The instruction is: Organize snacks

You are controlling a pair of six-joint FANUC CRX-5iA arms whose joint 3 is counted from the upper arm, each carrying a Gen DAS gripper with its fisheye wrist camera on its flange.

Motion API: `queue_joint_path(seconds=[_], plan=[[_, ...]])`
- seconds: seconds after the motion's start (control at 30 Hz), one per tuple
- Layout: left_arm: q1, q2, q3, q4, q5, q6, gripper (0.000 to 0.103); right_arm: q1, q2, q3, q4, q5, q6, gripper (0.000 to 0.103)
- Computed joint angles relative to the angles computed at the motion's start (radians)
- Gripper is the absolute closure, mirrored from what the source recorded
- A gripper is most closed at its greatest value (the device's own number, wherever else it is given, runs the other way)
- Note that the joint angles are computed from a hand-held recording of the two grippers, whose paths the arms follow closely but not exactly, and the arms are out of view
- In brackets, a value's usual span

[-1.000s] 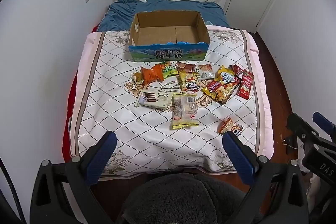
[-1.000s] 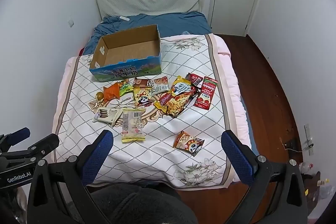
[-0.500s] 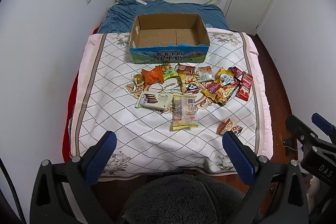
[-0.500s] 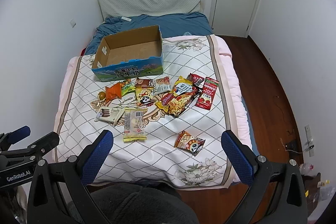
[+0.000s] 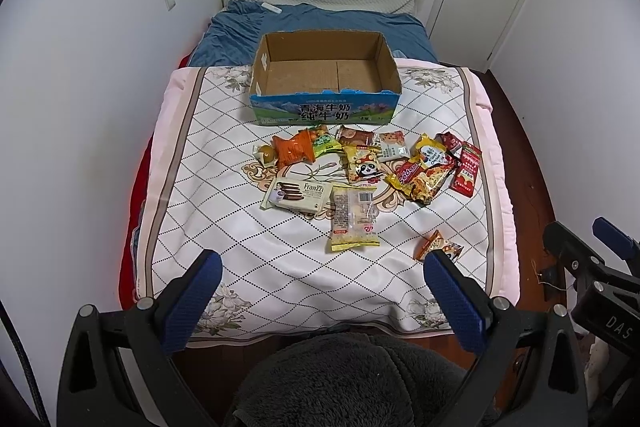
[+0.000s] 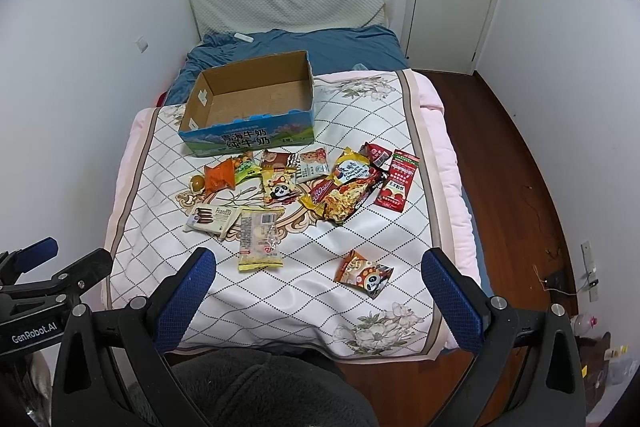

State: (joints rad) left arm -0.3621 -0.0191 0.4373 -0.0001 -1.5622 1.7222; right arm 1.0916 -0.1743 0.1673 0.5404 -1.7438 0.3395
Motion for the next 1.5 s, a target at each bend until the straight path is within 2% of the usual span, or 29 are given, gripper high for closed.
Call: queue_joint_path(seconds=[1.5], plan=[[0.066,-0.075,-0.067,0.032,0.041,-0.051,0.0,0.029,0.028,0.035,0.011,0.006,-0.021,0.0]])
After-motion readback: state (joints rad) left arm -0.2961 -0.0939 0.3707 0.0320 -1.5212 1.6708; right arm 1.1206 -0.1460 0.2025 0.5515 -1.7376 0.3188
